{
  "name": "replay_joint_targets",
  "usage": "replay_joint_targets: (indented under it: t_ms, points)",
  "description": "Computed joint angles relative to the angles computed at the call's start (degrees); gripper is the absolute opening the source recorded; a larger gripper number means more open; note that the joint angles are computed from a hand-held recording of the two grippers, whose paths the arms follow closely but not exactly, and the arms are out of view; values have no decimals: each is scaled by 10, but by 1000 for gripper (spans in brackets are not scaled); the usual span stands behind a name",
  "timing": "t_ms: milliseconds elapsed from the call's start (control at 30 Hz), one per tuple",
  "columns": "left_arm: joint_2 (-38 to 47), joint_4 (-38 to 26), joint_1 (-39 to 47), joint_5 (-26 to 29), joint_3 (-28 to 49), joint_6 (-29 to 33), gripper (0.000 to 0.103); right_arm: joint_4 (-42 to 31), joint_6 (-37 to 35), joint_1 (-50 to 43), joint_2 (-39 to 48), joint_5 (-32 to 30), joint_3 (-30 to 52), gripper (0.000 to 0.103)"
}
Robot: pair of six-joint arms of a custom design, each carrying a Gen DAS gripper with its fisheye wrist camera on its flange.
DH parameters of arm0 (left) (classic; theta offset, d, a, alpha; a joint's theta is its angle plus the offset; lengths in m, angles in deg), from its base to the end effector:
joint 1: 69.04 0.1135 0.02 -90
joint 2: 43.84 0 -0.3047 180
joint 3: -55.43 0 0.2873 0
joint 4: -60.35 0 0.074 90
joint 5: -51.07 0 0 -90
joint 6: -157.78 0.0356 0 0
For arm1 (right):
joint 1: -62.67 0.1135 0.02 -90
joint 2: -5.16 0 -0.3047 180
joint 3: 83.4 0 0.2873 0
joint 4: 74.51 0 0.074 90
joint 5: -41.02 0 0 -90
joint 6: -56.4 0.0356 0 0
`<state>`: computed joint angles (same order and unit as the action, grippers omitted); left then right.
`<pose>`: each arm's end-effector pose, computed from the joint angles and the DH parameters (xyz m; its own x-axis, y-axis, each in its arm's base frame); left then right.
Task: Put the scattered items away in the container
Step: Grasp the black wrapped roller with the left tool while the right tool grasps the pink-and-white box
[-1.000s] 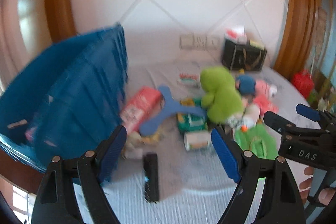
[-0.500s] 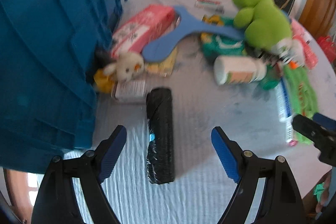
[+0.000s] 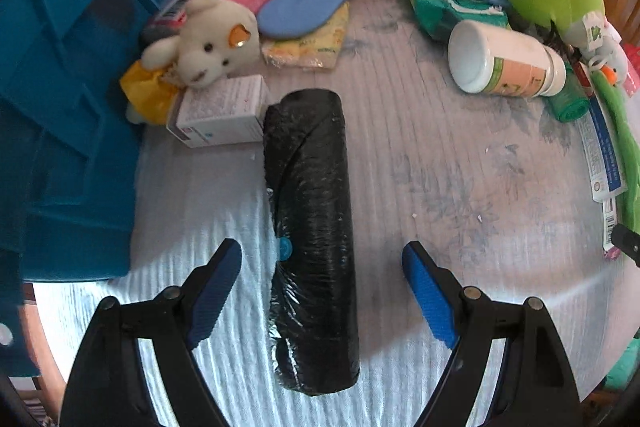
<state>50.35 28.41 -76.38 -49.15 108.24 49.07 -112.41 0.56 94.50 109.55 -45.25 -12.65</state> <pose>0.2876 -0.0307 0.1230 -0.9240 -0.1993 -0.3264 -0.2335 0.9699 0.0689 0.3152 0.1930 0.1456 -0.9525 0.0682 -0.2967 0.0315 0.9914 0.1267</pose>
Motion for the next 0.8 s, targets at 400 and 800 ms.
replay_joint_targets:
  t_ms: [400,800]
  points:
    - [-24,45,18,37,-41,4,77,71,43,25,-10,37,-44,37]
    - [-83,30,-26,43,-82,2,35,29,20,61,-39,62,-69,28]
